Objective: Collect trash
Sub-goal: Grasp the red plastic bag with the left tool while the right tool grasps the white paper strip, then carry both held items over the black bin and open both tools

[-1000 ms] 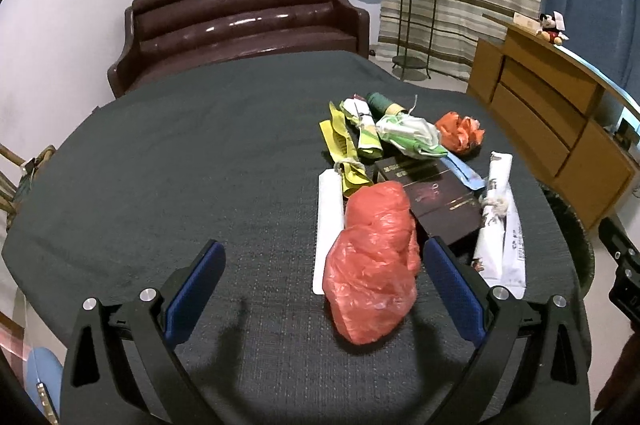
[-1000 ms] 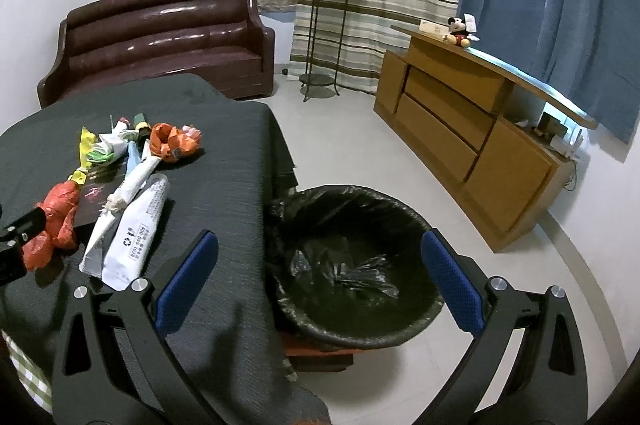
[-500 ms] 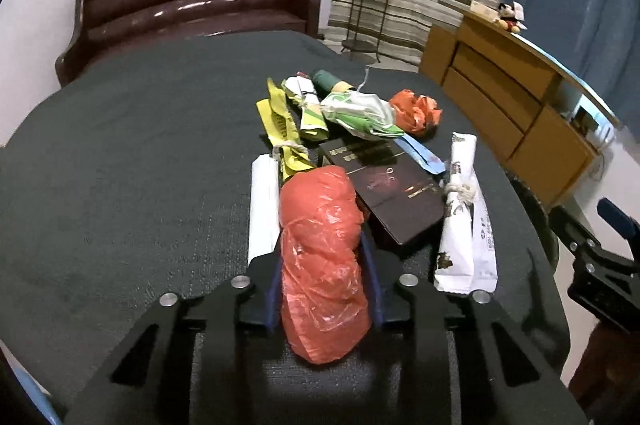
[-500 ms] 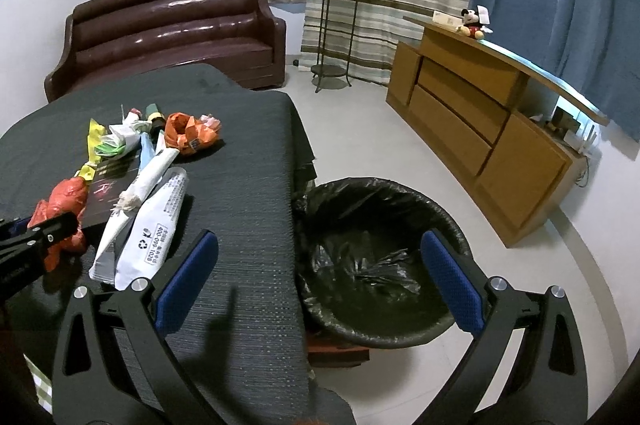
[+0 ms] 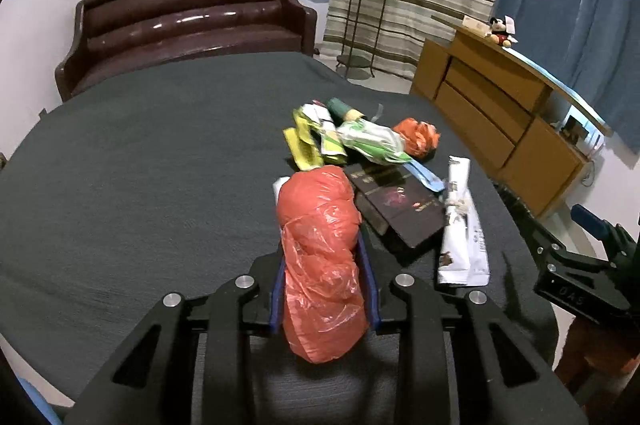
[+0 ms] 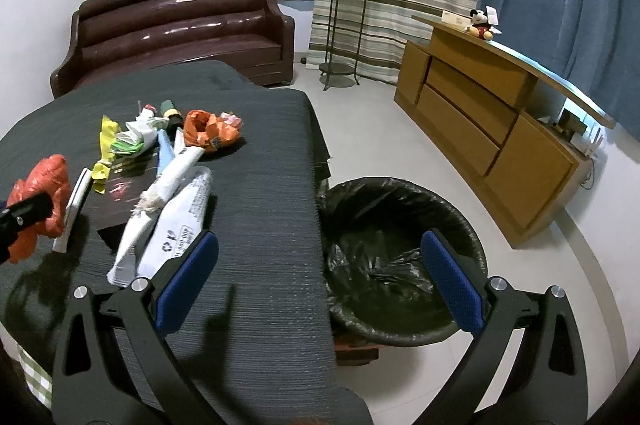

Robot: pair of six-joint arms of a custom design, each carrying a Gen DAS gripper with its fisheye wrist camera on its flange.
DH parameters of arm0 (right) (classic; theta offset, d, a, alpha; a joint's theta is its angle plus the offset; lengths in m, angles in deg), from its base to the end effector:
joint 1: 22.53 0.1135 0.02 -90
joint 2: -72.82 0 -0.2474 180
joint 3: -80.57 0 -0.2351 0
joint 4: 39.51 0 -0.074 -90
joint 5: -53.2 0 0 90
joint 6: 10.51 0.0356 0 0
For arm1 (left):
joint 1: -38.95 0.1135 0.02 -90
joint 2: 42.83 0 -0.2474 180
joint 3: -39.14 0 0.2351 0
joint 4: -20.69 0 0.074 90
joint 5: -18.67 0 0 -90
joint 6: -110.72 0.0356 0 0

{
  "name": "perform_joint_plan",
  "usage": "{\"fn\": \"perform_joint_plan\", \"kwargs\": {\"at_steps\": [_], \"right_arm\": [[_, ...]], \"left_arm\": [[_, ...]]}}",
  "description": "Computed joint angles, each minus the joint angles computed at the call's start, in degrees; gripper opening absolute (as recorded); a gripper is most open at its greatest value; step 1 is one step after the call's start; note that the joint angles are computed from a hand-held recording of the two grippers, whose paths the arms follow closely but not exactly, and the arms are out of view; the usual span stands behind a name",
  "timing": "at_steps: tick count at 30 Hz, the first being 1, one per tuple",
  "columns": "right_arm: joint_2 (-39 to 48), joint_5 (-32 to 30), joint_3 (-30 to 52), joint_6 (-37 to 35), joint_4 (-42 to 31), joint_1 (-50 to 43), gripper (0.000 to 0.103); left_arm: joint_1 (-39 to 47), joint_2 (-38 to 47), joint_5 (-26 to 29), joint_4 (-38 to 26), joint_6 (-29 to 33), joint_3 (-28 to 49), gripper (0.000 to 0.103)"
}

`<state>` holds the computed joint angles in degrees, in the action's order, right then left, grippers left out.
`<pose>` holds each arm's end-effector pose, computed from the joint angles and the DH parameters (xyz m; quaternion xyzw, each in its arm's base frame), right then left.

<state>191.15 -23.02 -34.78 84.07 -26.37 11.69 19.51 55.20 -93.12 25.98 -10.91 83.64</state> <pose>0.3018 0.1950 0.0713 -0.1821 0.8846 0.0352 0.4279 0.2549 -0.0759 0.0896 -0.1644 0.9051 0.0085 0.3919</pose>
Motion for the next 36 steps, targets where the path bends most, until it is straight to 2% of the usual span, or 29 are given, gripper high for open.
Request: {"fn": "perform_joint_plan", "kwargs": {"at_steps": [8,13,17,20,22,29,34,36], "right_arm": [[0.1,0.8,1.5,1.2,-1.6,2.9,0.097],[1.3,0.1,4.9,3.1,-5.6,4.7,0.070],[2.3,-0.3,6.9,3.9,-7.2,6.6,0.062],[3.0,-0.2,8.7,4.1,-8.6,8.2,0.060],[3.5,0.0,9.9,4.2,-9.5,9.0,0.051],[6.6,0.1,13.8,4.7,-12.3,10.7,0.045],[7.2,1.8,14.7,3.5,-11.7,11.8,0.022],[7.1,1.3,14.5,3.6,-11.3,11.7,0.021]], "left_arm": [[7.0,-2.6,-0.1,0.6,2.2,-3.8,0.031],[11.4,-3.1,1.2,2.5,3.6,-5.9,0.031],[14.5,-2.3,2.1,3.6,5.3,-6.3,0.031],[16.2,-1.8,2.6,5.0,6.4,-7.0,0.031],[17.4,-1.3,3.2,6.1,7.1,-7.4,0.031],[20.7,0.8,6.0,8.9,8.0,-8.5,0.031],[22.0,2.1,7.3,10.2,8.7,-8.3,0.031],[22.4,2.3,7.7,10.5,9.1,-8.1,0.031]]}}
